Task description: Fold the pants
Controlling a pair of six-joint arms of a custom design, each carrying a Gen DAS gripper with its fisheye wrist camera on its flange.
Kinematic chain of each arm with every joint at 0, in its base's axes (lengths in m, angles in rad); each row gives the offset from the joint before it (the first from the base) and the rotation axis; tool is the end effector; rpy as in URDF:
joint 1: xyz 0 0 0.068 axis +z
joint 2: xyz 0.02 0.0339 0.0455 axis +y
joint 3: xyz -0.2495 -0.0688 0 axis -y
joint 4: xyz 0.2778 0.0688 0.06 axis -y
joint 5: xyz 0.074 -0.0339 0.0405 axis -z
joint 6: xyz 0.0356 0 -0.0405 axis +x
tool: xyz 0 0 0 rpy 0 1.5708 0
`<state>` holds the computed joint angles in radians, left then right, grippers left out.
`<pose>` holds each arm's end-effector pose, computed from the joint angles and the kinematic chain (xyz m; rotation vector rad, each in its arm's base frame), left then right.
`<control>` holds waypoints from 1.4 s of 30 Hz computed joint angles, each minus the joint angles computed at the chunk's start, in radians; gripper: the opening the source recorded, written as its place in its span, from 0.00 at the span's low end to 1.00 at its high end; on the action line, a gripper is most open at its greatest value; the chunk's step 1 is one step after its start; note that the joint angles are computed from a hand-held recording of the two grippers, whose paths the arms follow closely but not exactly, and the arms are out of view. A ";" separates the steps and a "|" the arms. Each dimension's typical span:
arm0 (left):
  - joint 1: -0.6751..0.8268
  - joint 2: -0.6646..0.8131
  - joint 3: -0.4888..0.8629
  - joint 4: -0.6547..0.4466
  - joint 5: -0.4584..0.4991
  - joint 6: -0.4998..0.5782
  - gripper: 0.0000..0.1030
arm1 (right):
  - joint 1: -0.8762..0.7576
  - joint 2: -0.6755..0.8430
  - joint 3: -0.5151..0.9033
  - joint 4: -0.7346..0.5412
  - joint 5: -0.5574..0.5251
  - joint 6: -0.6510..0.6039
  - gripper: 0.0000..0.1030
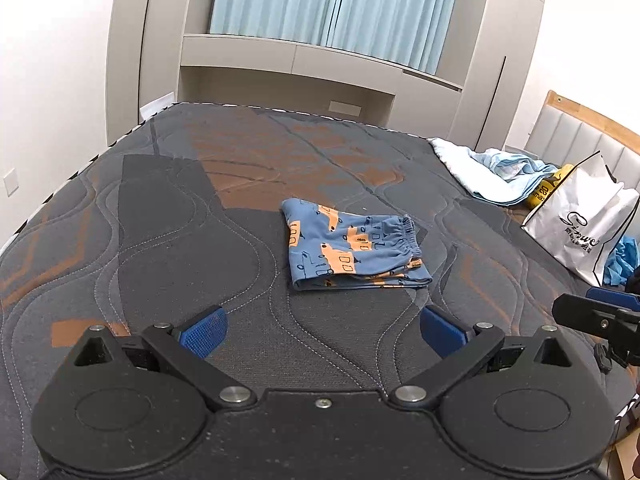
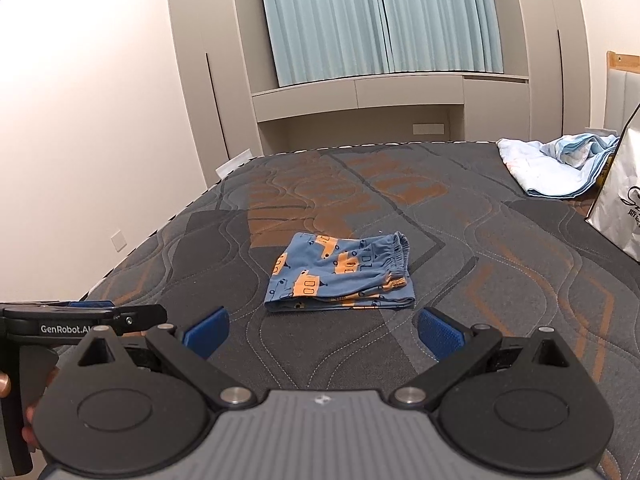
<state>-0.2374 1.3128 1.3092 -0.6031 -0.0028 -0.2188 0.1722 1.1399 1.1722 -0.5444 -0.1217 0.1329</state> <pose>0.3153 -0.0762 0.3513 0.0188 2.1889 -0.2560 0.2818 0.0534 0.3556 -0.1157 2.0906 0.3120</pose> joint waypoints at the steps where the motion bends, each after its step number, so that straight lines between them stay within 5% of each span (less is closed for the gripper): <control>1: -0.001 0.000 0.001 0.000 -0.001 0.001 0.99 | 0.000 0.000 -0.001 0.000 0.001 0.001 1.00; 42: 0.023 -0.013 -0.029 0.020 0.018 -0.036 0.99 | -0.002 0.002 -0.017 0.008 0.004 0.003 1.00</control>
<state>-0.2140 1.3000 1.2799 -0.5826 0.0152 -0.2545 0.1698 1.1422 1.1554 -0.5367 -0.1181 0.1359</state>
